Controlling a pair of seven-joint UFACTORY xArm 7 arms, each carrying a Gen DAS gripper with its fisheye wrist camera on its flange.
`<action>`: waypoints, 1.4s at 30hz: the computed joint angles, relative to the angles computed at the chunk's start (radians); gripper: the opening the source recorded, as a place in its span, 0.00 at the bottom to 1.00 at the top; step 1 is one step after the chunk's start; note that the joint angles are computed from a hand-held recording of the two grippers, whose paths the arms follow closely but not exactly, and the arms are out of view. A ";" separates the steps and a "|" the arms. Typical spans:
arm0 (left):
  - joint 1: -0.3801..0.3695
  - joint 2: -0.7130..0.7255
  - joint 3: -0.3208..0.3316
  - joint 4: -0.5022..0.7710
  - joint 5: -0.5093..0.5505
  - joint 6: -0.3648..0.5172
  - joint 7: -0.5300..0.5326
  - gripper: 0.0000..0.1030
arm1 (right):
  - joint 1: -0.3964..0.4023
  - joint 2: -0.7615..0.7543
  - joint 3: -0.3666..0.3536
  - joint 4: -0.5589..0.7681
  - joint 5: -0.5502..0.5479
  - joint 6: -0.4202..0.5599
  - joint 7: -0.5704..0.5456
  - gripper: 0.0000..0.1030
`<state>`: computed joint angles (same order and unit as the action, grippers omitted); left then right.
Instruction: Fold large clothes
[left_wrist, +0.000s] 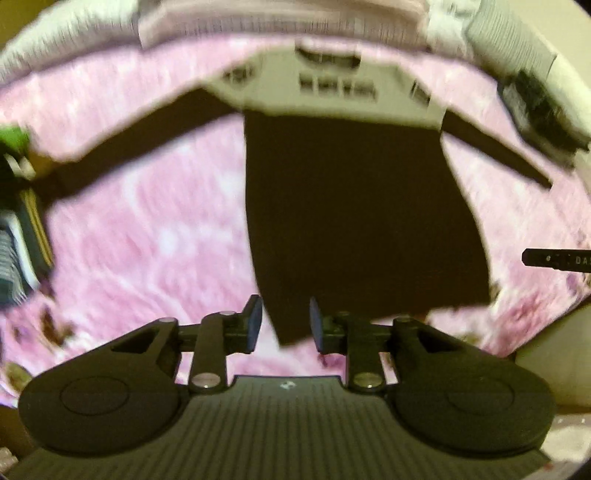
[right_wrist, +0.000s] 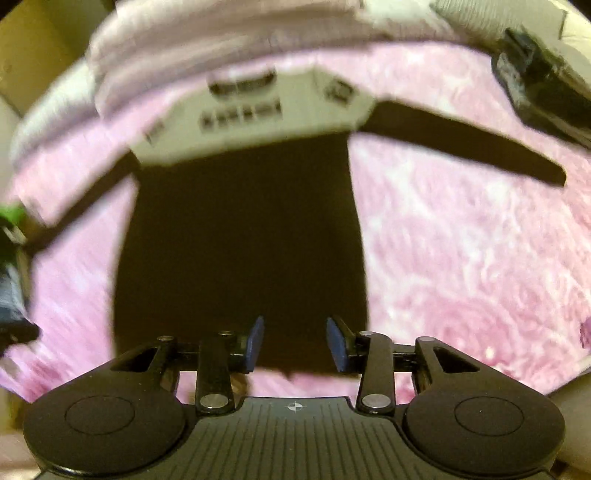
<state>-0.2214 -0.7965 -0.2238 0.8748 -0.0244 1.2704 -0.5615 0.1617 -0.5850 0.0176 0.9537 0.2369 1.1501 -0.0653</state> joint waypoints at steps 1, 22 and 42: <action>0.012 0.020 -0.010 0.054 0.021 0.018 -0.003 0.28 | 0.005 -0.003 0.001 0.029 0.014 0.007 0.012 0.43; 0.048 0.307 -0.470 0.774 0.229 0.413 -0.479 0.49 | 0.033 -0.256 -0.178 0.343 0.093 0.491 -0.163 0.54; 0.464 0.307 -0.959 1.188 0.165 0.770 -0.563 0.57 | 0.008 -0.390 -0.203 0.406 0.044 0.750 -0.238 0.58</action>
